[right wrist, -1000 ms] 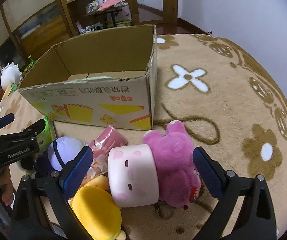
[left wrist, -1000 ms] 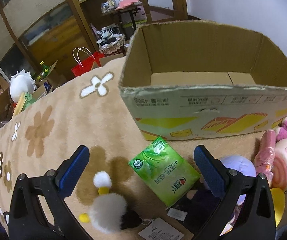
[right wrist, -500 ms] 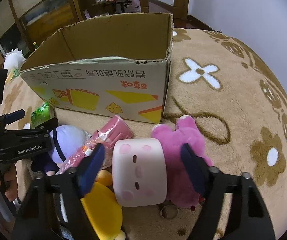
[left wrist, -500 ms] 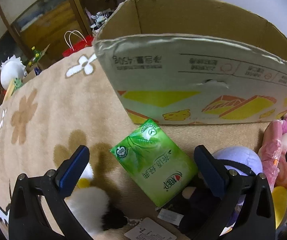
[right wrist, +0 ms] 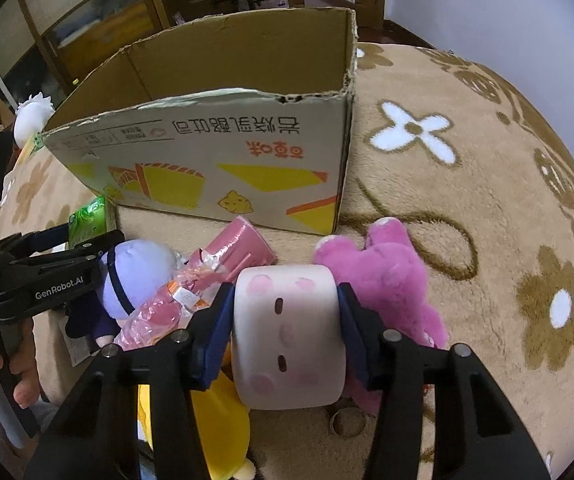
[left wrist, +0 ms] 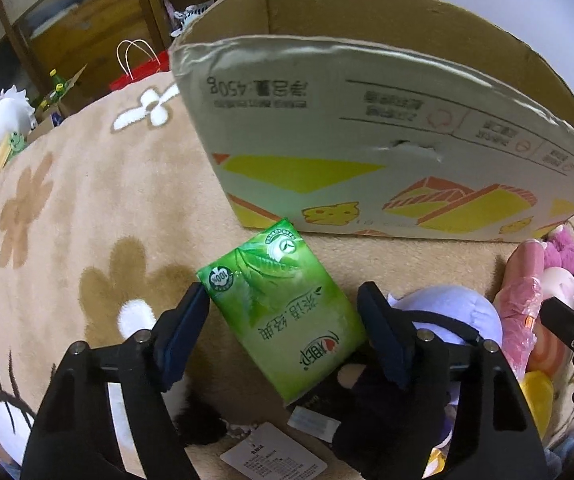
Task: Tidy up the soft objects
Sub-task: 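Close the left tool on the tissue pack while the right tool grips the marshmallow plush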
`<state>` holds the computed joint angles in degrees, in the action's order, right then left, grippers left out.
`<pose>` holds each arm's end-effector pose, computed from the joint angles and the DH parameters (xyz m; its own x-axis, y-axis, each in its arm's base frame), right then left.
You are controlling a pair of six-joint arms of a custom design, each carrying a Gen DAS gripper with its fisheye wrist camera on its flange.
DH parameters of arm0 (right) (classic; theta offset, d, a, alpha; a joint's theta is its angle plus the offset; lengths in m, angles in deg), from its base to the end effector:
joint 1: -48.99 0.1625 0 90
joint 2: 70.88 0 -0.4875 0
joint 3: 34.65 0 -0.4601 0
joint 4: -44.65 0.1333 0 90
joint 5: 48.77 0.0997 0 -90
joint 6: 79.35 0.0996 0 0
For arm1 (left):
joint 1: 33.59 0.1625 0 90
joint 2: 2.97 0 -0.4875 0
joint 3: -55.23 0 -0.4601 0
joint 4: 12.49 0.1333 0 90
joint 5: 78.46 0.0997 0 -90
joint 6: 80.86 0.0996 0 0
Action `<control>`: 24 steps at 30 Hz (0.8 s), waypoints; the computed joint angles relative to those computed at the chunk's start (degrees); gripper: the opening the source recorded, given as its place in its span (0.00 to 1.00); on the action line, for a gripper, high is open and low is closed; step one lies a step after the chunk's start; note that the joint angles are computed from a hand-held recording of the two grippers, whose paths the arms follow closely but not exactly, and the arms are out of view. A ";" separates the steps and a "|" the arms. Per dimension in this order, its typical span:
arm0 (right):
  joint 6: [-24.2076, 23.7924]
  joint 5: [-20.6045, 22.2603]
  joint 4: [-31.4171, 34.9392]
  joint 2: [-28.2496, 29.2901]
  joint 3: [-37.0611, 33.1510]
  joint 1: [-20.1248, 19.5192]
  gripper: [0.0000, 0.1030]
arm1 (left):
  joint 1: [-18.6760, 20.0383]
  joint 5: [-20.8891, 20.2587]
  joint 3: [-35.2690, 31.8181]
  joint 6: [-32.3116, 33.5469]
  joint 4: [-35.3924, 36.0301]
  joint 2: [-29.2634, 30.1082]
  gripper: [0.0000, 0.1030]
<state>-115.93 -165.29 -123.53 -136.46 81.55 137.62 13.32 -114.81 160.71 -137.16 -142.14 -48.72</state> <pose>0.0739 -0.6250 0.2179 -0.7270 -0.3451 0.5936 -0.5131 0.8475 -0.1356 -0.2850 -0.6172 0.0247 -0.6691 -0.2339 -0.7054 0.1530 0.8854 -0.4388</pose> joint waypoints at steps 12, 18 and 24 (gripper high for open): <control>-0.67 1.08 -0.77 -0.63 0.51 -0.09 0.41 | -2.42 5.44 1.15 -2.78 0.76 0.49 0.67; -1.66 1.47 -1.94 -1.41 1.40 0.39 0.39 | -4.17 7.97 1.79 -4.45 0.97 0.03 0.66; -2.62 3.72 -4.59 -2.83 2.62 0.74 0.39 | -5.52 10.45 2.59 -7.08 3.50 -1.09 0.66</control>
